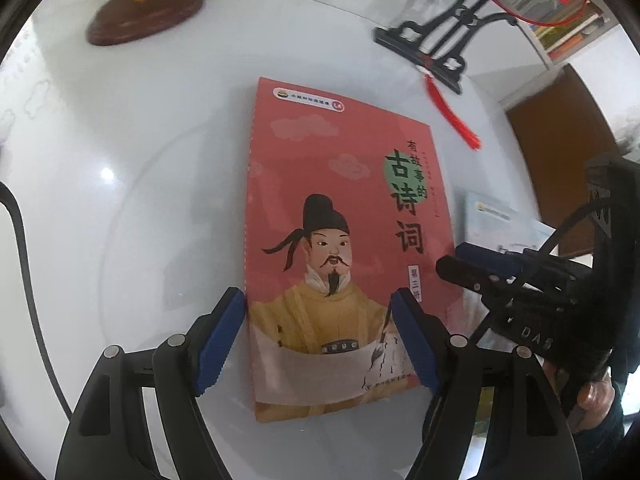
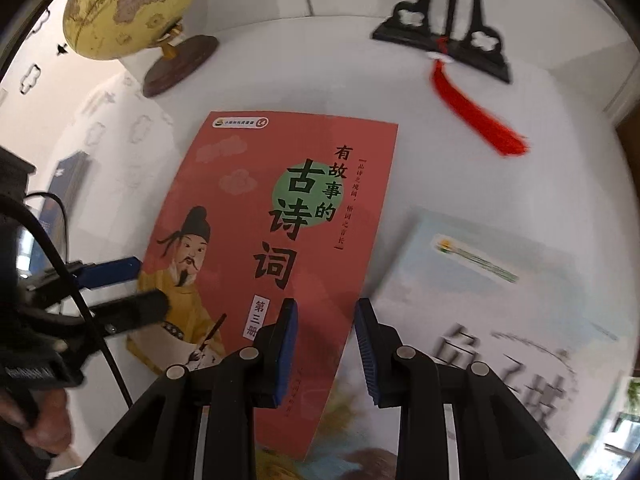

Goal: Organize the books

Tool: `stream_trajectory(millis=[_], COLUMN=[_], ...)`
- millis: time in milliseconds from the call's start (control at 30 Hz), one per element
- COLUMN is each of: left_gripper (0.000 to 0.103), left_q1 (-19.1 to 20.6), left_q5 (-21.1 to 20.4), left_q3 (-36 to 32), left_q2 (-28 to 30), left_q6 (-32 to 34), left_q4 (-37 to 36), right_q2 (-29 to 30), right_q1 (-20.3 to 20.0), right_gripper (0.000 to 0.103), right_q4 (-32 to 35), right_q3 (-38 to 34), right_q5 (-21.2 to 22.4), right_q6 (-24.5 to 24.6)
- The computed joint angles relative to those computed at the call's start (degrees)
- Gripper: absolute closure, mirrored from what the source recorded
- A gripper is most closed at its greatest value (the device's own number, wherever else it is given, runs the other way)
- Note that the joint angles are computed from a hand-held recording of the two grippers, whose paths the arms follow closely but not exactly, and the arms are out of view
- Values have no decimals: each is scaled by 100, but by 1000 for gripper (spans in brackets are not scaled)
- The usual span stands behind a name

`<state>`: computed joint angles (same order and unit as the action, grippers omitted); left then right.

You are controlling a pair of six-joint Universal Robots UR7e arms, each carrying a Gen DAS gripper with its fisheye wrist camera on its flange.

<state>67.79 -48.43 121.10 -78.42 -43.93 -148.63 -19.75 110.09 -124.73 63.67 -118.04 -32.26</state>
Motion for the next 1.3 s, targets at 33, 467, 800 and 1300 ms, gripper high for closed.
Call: stream_trajectory(millis=[33,467,800,1300], left_gripper=[30,30,28,28], left_q1=[26,-102,-274,98], left_q5=[-18,43,-1357,-1637], left_q3=[37,-11,-1031,-1553], left_q2=[-61,-170,1121,1683], left_q6=[-10,278,2001,2086], left_q4=[-15,-137,-526,-5], right_q2=[24,-301,-2182,-2383], right_q1=[17,35,-449,-578], right_gripper=[74,74,51,52], right_q4=[-3,-203,-897,-1517], right_q3=[11,254,1745,2496], right_q5=[-23,48,-290,-194], right_q6=[-32,354,1191,1237])
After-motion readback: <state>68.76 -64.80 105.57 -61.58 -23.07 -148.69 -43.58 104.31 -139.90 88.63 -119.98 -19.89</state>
